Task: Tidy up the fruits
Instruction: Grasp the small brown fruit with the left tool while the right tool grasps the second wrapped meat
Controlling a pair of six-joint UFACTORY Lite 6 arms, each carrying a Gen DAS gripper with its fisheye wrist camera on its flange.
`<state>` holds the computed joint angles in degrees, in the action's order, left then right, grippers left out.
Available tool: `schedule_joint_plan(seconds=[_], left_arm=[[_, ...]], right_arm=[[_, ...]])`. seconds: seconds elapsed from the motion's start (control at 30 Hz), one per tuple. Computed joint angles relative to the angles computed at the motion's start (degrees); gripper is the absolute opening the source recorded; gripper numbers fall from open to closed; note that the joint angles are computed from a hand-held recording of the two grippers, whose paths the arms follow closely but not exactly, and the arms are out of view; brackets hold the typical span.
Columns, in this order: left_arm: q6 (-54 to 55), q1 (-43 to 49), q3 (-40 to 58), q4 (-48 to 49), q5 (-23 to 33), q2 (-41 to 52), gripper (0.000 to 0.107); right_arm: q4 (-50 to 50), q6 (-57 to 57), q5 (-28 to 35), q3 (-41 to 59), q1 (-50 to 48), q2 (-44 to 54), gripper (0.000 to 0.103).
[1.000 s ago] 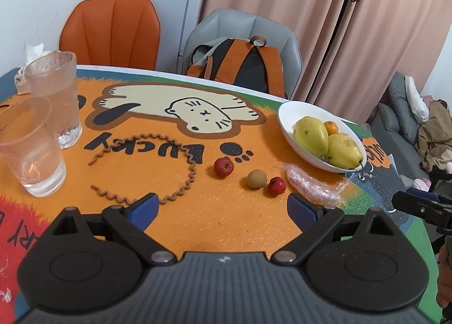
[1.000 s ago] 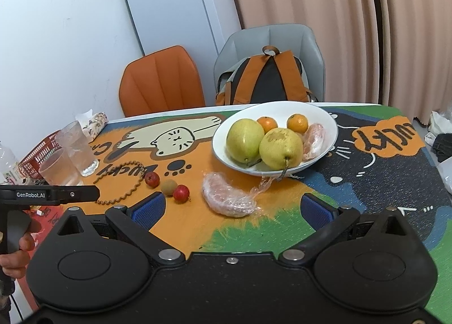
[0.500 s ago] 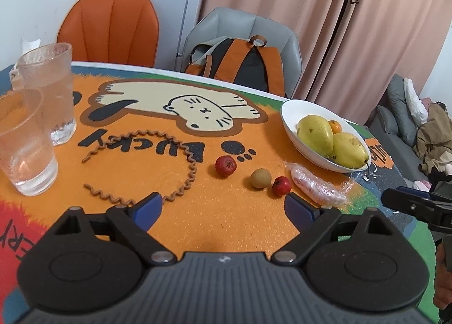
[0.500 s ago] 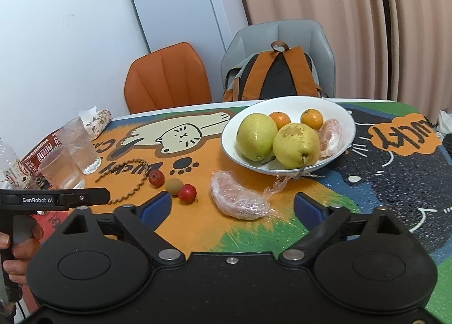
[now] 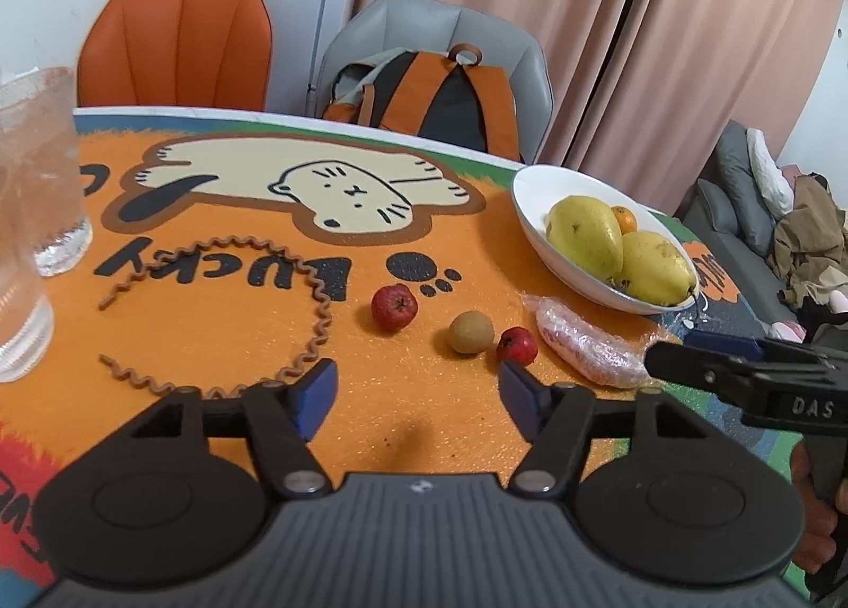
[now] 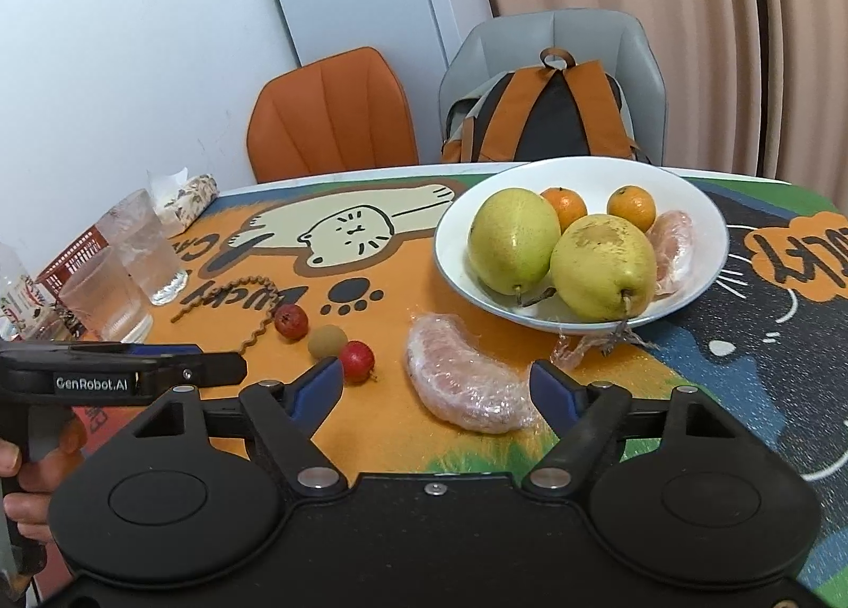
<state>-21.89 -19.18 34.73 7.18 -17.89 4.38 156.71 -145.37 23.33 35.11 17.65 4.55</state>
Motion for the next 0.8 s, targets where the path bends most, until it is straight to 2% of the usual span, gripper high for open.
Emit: schedule_joint_plan(seconds=[0.47,0.57,0.67,0.8], left_arm=[[-7.7,0.7,8.1,9.2,-1.9,9.9,0.046],[-8.0,0.3,9.7,9.6,-2.5,11.4,0.044],[-9.6,0.1,11.6,11.2,-2.7,13.4,0.040],[-10.9,-0.2,14.5,12.2,-2.5,16.4,0.038]], right_arm=[[5.5,-9.0,-1.7,9.4,1.9,12.1,0.075],[5.5,-9.7,-2.0,10.8,1.7,14.0,0.070],[10.5,-15.2,-2.5,11.9,2.1,15.9,0.061],[12.3,-18.2,-1.1,10.8,2.1,15.7,0.057]])
